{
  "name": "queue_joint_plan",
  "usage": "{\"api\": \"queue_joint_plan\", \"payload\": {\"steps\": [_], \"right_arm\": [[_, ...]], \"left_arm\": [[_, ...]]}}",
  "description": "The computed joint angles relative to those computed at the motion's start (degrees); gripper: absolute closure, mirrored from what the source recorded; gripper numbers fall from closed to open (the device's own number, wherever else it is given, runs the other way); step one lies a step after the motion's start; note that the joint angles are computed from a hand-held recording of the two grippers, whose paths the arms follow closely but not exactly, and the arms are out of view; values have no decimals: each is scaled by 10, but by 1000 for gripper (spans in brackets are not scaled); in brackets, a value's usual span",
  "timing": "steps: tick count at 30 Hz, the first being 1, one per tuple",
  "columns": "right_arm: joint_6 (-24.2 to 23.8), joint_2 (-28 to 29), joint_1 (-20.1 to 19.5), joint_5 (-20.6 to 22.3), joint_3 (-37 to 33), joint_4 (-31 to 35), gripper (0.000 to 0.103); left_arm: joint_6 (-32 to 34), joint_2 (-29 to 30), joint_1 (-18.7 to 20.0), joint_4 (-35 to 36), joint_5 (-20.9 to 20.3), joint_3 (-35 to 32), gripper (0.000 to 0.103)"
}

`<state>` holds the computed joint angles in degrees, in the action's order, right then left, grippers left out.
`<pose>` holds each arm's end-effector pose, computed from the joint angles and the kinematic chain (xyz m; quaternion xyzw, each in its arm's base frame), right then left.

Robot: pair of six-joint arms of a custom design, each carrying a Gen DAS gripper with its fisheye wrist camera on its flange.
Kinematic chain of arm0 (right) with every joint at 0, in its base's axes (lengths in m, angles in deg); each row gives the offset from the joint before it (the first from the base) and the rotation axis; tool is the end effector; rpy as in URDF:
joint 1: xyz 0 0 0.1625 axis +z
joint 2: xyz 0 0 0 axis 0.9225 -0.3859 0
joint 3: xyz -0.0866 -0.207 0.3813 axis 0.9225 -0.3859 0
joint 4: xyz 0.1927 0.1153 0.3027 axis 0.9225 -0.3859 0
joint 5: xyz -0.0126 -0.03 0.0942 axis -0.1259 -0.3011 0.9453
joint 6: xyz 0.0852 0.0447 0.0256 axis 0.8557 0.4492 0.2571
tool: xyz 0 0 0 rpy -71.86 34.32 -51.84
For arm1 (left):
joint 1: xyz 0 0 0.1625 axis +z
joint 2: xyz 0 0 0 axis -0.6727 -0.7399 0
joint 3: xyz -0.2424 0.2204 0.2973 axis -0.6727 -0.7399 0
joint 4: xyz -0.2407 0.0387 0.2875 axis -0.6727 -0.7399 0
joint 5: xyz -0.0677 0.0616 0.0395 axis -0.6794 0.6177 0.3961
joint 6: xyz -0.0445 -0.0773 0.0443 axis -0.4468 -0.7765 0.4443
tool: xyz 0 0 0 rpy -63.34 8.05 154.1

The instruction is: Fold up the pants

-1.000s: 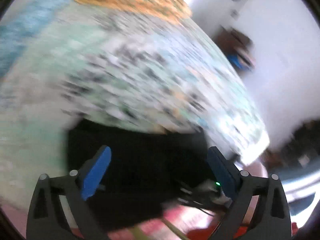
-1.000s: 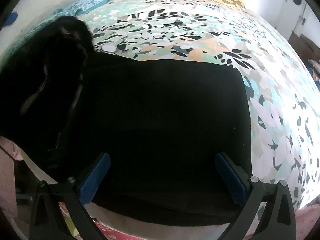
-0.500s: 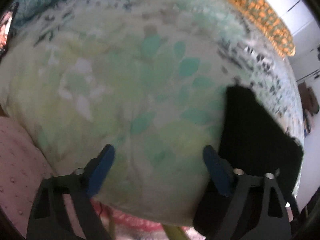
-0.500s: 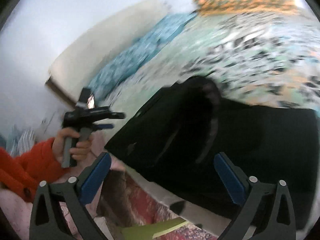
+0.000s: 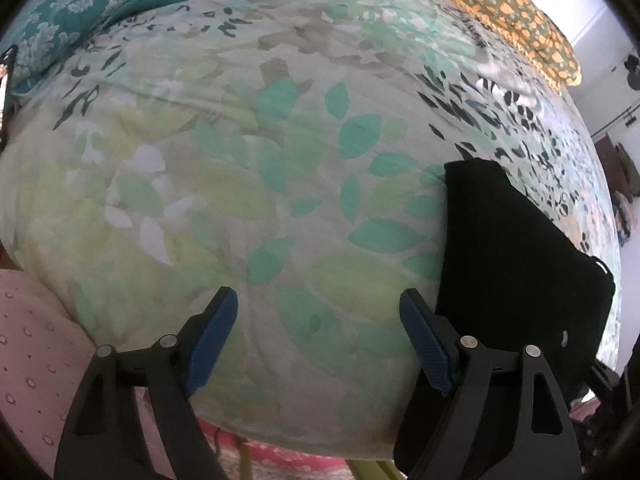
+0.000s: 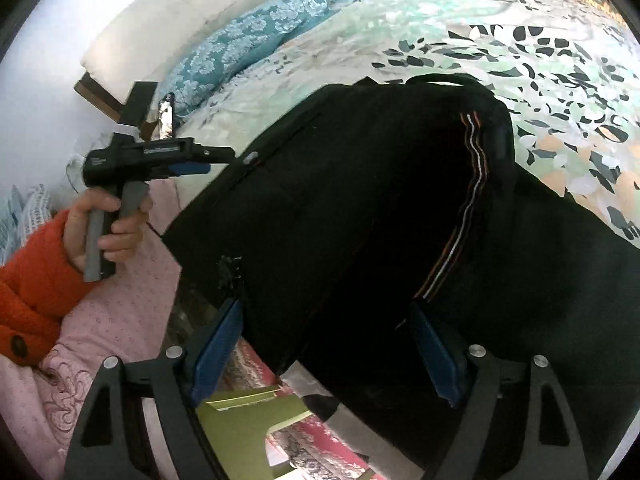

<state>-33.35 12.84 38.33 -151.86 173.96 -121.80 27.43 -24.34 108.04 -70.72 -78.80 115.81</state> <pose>0.2617 -0.5046 0.0752 0.2135 -0.9718 0.0562 0.0832 -0.0503 -0.5928 0.2855 -0.0331 0.9385 -0.1683 0.2997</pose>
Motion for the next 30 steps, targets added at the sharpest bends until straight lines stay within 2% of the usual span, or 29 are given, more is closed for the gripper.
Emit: {"api": "queue_joint_plan", "payload": {"steps": [2,4,8,11,13,14,16,17,18,21,25,30], "right_arm": [[2,2,3,-20,-3,9,20],[2,-5,-8,11,7,-2,20],[20,-15,-57,146,21,6,19],[49,-13,-82,182,29,-8,25],[60,-11,-85,181,29,-16,33],[60,-7,-78,166,25,-12,38],[56,-2,-55,119,11,1,53],[56,2,-43,98,4,3,77],[59,3,-33,87,3,-5,84],[65,-13,-19,94,13,-35,88],[84,-55,-11,126,31,-87,90],[96,-120,5,117,39,-89,91]], "left_arm": [[-9,-2,3,8,-1,-1,18],[-17,-3,5,15,-3,-2,18],[-26,0,7,24,-2,-4,18],[-29,2,7,29,4,-5,18],[-29,4,7,33,7,-5,18],[-29,4,7,34,8,-6,18],[-30,5,8,37,10,-6,18],[-30,5,8,38,11,-7,18],[-31,5,8,39,12,-7,18],[-33,4,9,40,12,-7,18],[-37,1,11,42,11,-7,18],[-37,0,11,42,10,-7,18]]}}
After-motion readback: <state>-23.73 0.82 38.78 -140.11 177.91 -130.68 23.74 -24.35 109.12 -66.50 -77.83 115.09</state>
